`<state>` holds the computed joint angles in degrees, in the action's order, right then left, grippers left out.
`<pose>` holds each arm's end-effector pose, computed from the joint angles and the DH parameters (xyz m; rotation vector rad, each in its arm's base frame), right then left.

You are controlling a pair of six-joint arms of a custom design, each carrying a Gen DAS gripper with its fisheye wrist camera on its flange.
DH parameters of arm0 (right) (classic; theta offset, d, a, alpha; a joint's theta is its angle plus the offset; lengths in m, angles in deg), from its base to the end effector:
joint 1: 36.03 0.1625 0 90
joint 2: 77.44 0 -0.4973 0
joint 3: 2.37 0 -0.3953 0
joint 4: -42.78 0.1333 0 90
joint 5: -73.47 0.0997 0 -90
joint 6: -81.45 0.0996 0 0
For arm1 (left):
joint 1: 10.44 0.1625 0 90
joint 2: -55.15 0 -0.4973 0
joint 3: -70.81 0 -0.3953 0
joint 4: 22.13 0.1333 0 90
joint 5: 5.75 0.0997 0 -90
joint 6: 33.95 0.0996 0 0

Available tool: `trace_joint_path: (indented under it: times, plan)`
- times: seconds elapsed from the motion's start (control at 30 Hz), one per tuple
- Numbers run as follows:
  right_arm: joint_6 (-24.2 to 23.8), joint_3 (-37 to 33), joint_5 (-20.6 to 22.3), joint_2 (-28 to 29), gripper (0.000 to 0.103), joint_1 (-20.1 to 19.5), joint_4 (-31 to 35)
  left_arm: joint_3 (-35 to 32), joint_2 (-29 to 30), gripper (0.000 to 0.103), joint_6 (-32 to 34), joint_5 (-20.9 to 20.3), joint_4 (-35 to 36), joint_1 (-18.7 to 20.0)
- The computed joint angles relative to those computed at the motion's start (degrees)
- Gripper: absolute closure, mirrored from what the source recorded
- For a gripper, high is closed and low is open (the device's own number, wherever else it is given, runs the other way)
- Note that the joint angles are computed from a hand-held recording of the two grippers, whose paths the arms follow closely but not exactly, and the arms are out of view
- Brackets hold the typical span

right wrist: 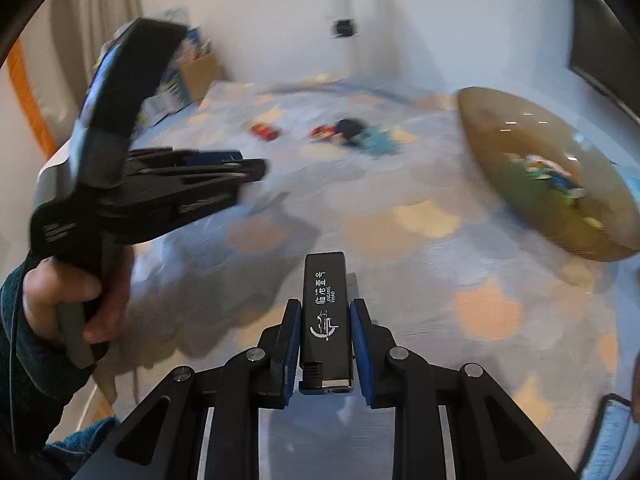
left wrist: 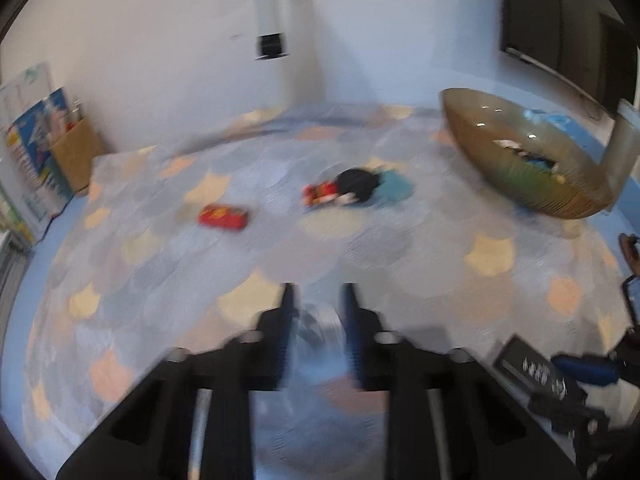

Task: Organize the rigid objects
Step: 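Carry the charger and USB stick toward the amber bowl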

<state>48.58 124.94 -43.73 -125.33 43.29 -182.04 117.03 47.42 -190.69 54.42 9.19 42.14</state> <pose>-0.0130 -0.5426 0.1746 0.1503 -2.2302 0.8821 -0.3035 -0.6976 -0.1321 1.2146 2.3209 -0.5482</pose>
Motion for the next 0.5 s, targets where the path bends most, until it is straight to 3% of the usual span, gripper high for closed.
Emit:
trace_joint_path:
  times: [0.27, 0.33, 0.37, 0.4, 0.43, 0.5]
  plan:
    - [4.0, 2.3, 1.6, -7.6, 0.079, -3.8, 0.2, -6.1, 2.1, 0.088, -0.7, 6.4, 4.8, -1.0]
    - [5.2, 2.9, 3.2, -8.7, 0.079, -5.0, 1.4, -8.2, 2.3, 0.066, -3.5, 8.9, 9.3, 0.6]
    - [5.8, 3.2, 4.6, -9.1, 0.079, -5.6, 2.0, -7.5, 1.6, 0.044, -4.6, 8.7, 9.6, 1.2]
    - [6.3, 3.3, 5.7, -9.2, 0.079, -6.1, 2.7, -5.3, 0.3, 0.035, -5.0, 8.9, 8.2, 1.8]
    - [6.7, 3.7, 6.6, -9.3, 0.079, -6.3, 3.0, -2.3, -1.5, 0.035, -4.8, 8.9, 5.6, 2.4]
    - [7.0, 2.9, 7.2, -8.4, 0.079, -6.4, 4.5, -2.7, -1.2, 0.035, -5.1, 6.8, 7.3, 2.9]
